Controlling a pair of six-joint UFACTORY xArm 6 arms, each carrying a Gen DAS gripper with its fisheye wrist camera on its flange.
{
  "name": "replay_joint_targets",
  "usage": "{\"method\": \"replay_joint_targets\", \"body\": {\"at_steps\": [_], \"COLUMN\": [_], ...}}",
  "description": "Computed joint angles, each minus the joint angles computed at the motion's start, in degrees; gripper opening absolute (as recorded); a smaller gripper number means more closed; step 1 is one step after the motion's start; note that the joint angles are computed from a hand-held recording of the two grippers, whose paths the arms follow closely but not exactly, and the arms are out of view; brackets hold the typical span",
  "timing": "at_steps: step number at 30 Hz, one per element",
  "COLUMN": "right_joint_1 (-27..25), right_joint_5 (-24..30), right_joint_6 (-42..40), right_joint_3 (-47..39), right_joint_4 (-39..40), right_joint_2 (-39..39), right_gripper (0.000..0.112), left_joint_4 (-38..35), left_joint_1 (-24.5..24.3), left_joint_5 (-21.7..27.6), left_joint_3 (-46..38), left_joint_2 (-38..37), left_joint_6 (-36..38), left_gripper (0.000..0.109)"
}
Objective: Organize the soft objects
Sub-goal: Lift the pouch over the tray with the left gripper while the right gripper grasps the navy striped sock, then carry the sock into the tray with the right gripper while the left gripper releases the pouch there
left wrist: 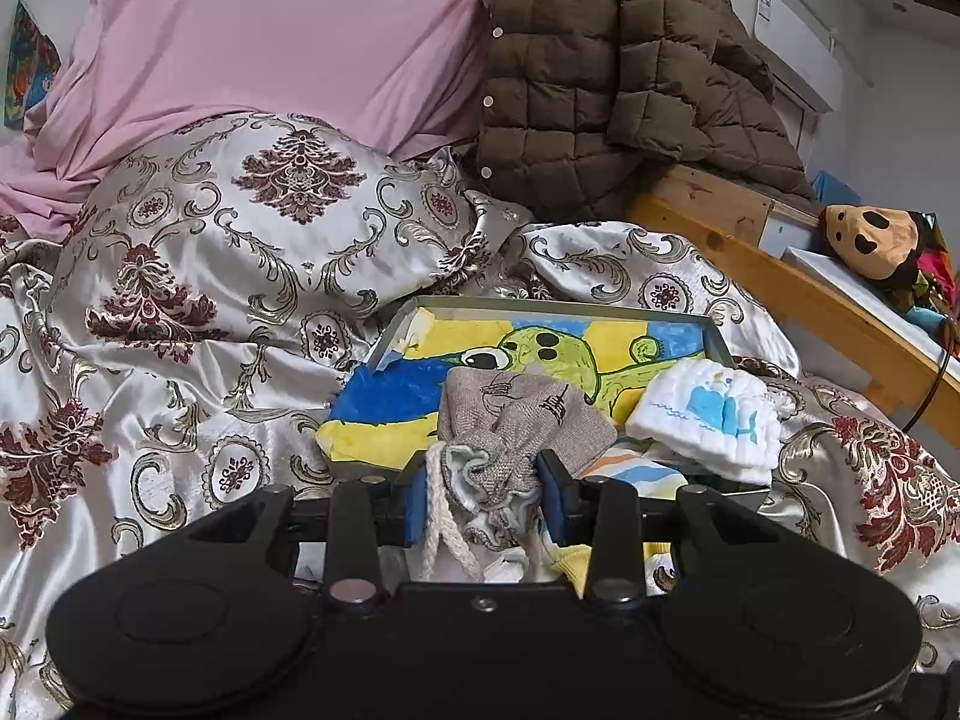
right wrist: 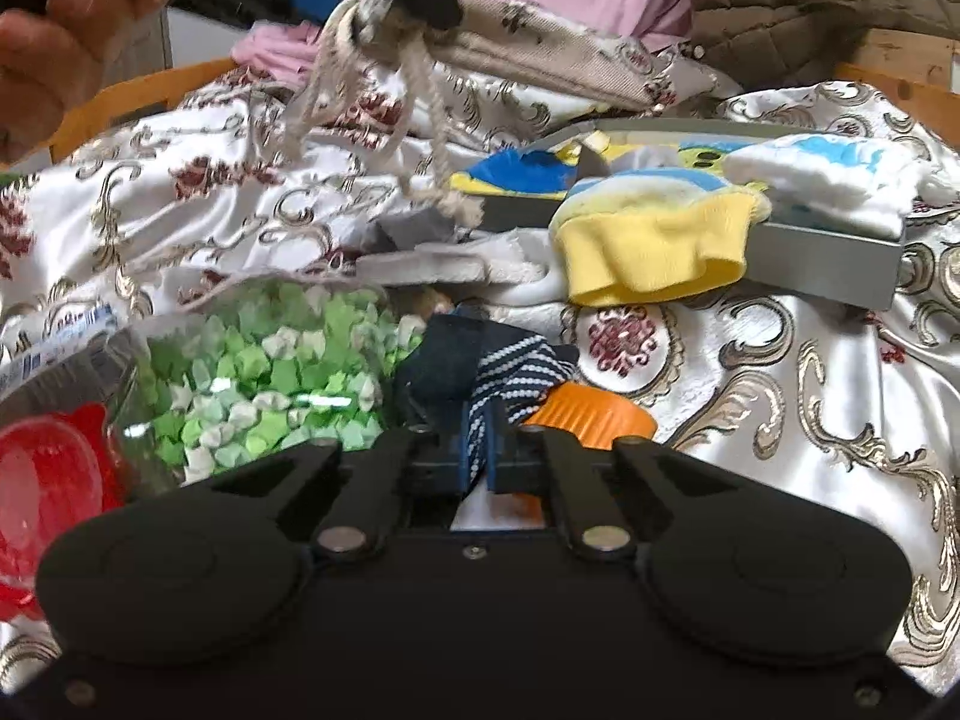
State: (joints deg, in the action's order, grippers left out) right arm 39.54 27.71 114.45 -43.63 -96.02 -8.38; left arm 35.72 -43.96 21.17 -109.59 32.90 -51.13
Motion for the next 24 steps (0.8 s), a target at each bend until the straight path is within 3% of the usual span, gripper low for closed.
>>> {"method": "replay_joint_targets", "body": {"at_steps": [18,24], "right_joint_1": [0.65,2.03], "right_joint_5": [4.5,8.85], "right_joint_6": [4.69,5.42], "right_joint_3": [1.48,2.24], "right_joint_4": [-5.19,-5.9], "right_joint_2": [-4.93,-5.92], "right_gripper": [0.0,0.0], "left_joint_4": [0.93,1.28], "left_joint_1": [0.19,0.11], "left_joint_5": [-0.23,-0.22], "left_joint_3": [1.38,1.05], "left_joint_2": [-1.06,-0.85], "left_joint_6": [-0.77,-1.21], "left_gripper": [0.039,0.039]}}
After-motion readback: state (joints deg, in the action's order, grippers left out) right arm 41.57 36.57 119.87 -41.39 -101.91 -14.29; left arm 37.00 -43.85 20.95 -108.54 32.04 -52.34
